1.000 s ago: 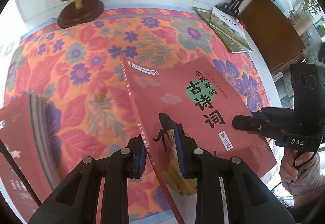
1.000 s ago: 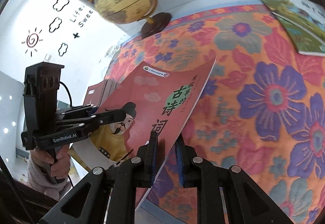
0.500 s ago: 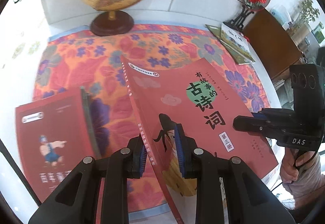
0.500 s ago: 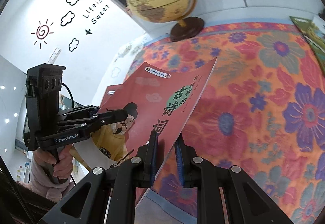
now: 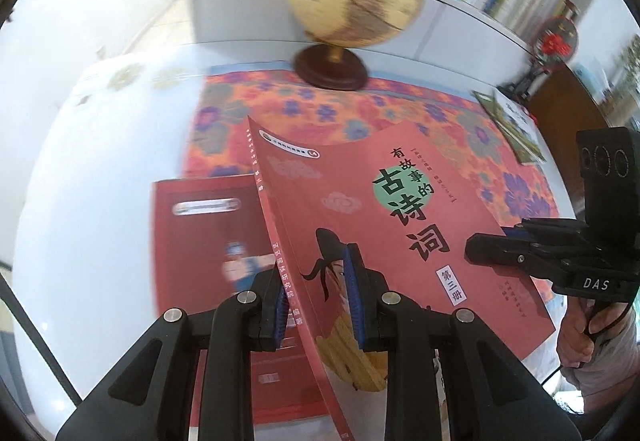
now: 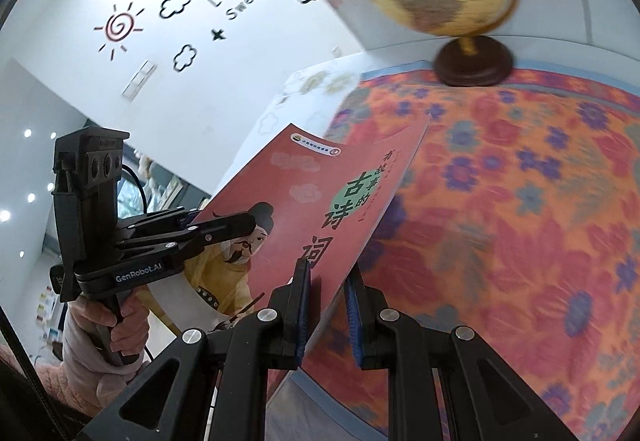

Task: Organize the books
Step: 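Carry the pink book toward the upright stack beside the globe, then stand the pink book against the stack and open the right gripper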

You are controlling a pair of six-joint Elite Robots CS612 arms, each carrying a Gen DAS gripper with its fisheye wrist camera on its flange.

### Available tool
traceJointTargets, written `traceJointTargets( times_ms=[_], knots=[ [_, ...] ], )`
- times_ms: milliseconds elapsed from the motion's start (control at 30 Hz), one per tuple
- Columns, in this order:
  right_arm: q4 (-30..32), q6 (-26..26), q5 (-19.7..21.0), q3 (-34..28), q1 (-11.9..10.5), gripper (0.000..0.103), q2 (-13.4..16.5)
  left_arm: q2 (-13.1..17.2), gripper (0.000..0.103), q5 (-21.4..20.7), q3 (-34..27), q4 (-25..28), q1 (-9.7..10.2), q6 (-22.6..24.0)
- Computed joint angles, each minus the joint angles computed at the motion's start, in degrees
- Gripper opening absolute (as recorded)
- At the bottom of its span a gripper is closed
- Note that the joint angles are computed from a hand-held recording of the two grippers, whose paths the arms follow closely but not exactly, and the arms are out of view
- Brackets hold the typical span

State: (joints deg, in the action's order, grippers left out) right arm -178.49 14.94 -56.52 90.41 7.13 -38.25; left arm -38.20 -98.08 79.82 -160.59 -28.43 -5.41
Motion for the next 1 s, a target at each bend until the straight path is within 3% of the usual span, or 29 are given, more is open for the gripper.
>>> traceJointTargets(
  times_ms=[167,367,567,800,867,1000],
  knots=[
    [2.94,-1.09,0.61,-4.29,1.65,0.017,2.29,0.29,0.022,1.16,0.47,-0.56,1.79,-2.59],
    [9.25,-2.0,2.98,-8.13,2.8,0.017,4.94,1.71,0.023,2.45,-0.4,2.27,3.14,-5.07],
    [15.01,-3.43,1.53,-9.84,3.63,0.017,6.07,2.55,0.028,4.66,-1.97,6.57,3.01,-6.38],
    [13.86,-0.79,2.83,-9.56,3.32,0.017,6.5,2.23,0.034,9.08,-2.33,11.52,2.38,-7.23],
    [13.89,-1.01,3.01,-9.53,3.27,0.017,6.49,2.36,0.035,13.28,-2.98,13.6,1.83,-7.28],
    [14.28,-1.27,3.04,-9.49,3.29,0.017,6.44,2.05,0.035,16.21,-2.51,13.73,1.28,-6.77]
  ],
)
